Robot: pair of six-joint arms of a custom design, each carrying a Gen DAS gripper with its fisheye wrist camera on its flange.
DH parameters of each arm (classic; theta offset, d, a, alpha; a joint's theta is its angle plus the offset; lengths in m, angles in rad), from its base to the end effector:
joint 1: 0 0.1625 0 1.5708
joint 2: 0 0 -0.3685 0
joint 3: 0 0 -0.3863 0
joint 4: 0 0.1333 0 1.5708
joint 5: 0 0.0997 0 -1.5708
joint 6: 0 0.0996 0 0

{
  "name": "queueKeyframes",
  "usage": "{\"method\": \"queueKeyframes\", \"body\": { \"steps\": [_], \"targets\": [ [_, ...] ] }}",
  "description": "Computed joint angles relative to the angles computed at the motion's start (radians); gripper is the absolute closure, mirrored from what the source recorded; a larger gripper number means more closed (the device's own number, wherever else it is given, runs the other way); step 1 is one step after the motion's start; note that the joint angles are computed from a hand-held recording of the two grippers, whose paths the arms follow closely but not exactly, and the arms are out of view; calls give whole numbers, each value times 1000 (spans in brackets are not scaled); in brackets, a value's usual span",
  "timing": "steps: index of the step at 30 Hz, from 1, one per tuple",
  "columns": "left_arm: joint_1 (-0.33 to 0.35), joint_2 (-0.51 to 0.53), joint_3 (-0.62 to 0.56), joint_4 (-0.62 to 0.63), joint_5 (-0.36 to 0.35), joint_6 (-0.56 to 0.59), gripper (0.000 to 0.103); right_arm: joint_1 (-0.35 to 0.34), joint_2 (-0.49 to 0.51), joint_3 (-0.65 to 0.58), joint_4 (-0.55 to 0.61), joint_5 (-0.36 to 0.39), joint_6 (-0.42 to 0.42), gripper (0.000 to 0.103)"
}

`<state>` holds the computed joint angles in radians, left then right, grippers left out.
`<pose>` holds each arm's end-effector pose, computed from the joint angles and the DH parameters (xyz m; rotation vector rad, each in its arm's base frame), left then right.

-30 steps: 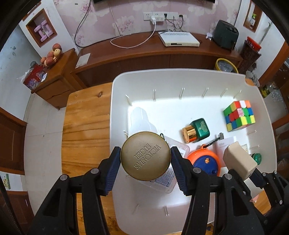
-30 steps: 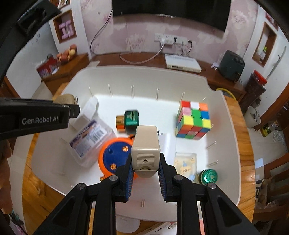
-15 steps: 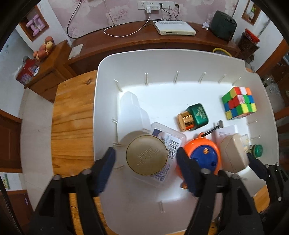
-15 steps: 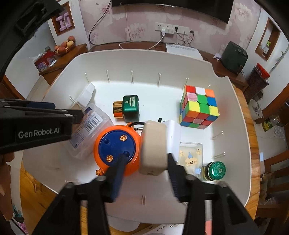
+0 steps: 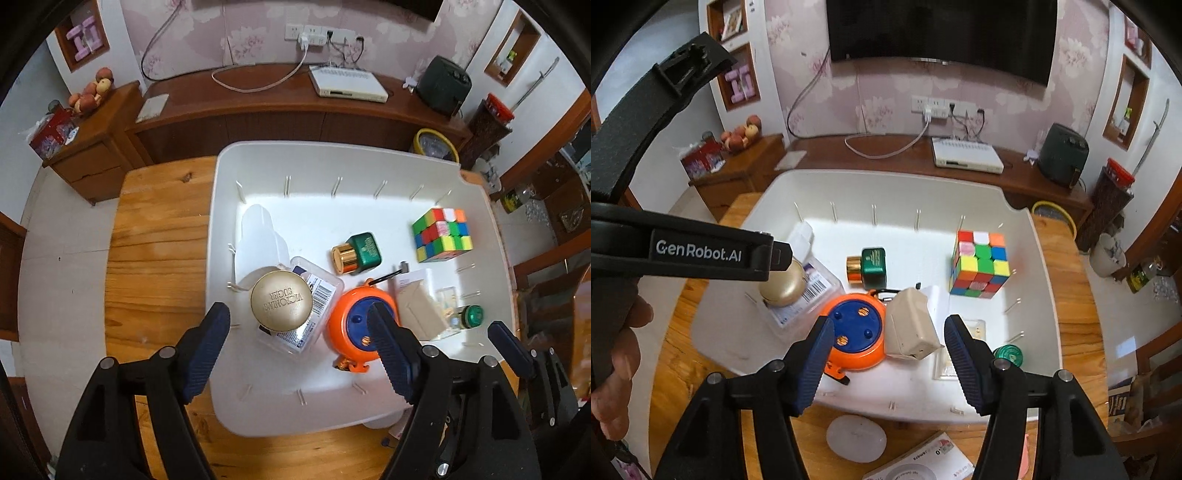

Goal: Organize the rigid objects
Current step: 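Open both tools to drop the tin and adapter into the bin, then move both tools toward the white printed box and black charger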

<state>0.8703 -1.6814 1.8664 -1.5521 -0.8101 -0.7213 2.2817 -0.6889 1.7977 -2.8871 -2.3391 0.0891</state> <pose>-0.1177 -0.4529 0.3669 0.0732 2.4035 -0.4407 0.4198 -0.3893 0.0014 0.6488 -2.3550 0.6182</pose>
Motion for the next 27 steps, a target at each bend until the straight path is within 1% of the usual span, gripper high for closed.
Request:
{"method": "queueKeyframes", "body": {
  "steps": [3,5,15,20,27],
  "targets": [
    [-36,-32,5,14,9,-23,24,22,-19,25,-62,-5,-19,40],
    [-60,-50,7,26,17,-40,24,32,-34,41,-83,-6,-25,40],
    [-240,-148,21,153,78,-157,24,94,-141,137,-136,-16,9,39],
    [-310,-183,27,198,78,-206,24,115,-195,183,-152,-29,30,39],
    [-389,-197,38,216,74,-237,24,140,-272,247,-172,-53,56,38]
  ]
}}
